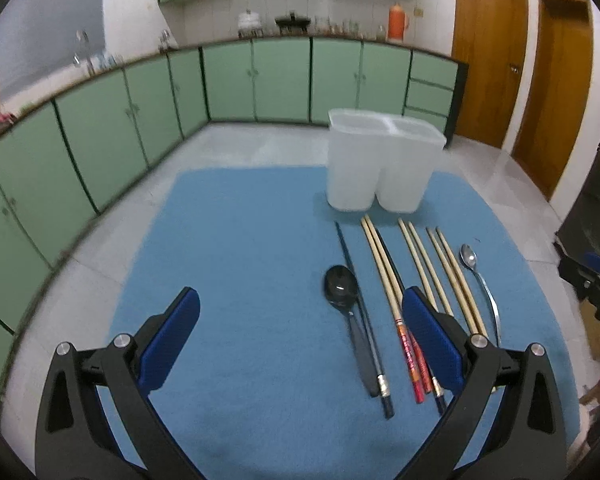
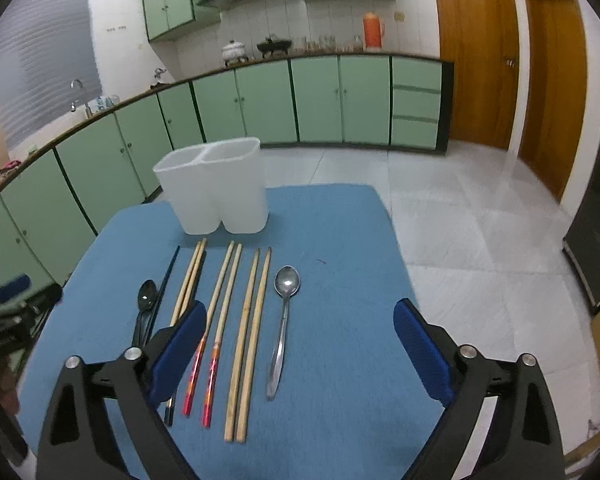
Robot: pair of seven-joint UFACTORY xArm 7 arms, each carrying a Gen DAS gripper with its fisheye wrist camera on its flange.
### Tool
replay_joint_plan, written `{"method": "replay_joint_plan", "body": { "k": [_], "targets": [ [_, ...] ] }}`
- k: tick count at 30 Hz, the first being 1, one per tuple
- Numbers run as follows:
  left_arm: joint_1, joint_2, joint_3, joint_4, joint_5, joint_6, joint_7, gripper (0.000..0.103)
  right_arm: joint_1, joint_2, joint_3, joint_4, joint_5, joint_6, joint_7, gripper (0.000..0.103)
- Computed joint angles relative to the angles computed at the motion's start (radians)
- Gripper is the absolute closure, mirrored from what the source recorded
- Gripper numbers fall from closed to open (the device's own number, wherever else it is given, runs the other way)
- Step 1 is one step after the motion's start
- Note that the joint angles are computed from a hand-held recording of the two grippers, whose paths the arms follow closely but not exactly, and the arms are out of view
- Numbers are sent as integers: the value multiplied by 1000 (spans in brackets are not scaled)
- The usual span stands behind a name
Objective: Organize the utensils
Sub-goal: 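Lower the left gripper onto the black spoon and close on its handle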
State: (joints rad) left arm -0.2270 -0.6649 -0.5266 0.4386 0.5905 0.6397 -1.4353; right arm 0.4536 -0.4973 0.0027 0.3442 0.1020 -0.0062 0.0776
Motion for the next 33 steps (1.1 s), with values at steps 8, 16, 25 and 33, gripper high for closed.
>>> {"method": "replay_joint_plan", "body": {
  "k": [8, 16, 25, 33],
  "targets": [
    [100, 287, 52, 84, 86, -136, -46, 8, 25, 195, -6, 102, 21, -18, -29, 23],
    [41, 435, 177, 138, 133, -168, -55, 27, 18, 270, 7, 132, 37, -31, -39, 23],
    [13, 452, 238, 138, 146, -243, -30, 59, 46, 314, -10, 160, 76, -26, -80, 27],
    [52, 423, 220, 113, 221, -316, -47, 70, 101, 346, -37, 203, 205, 11, -211, 40]
  ]
}}
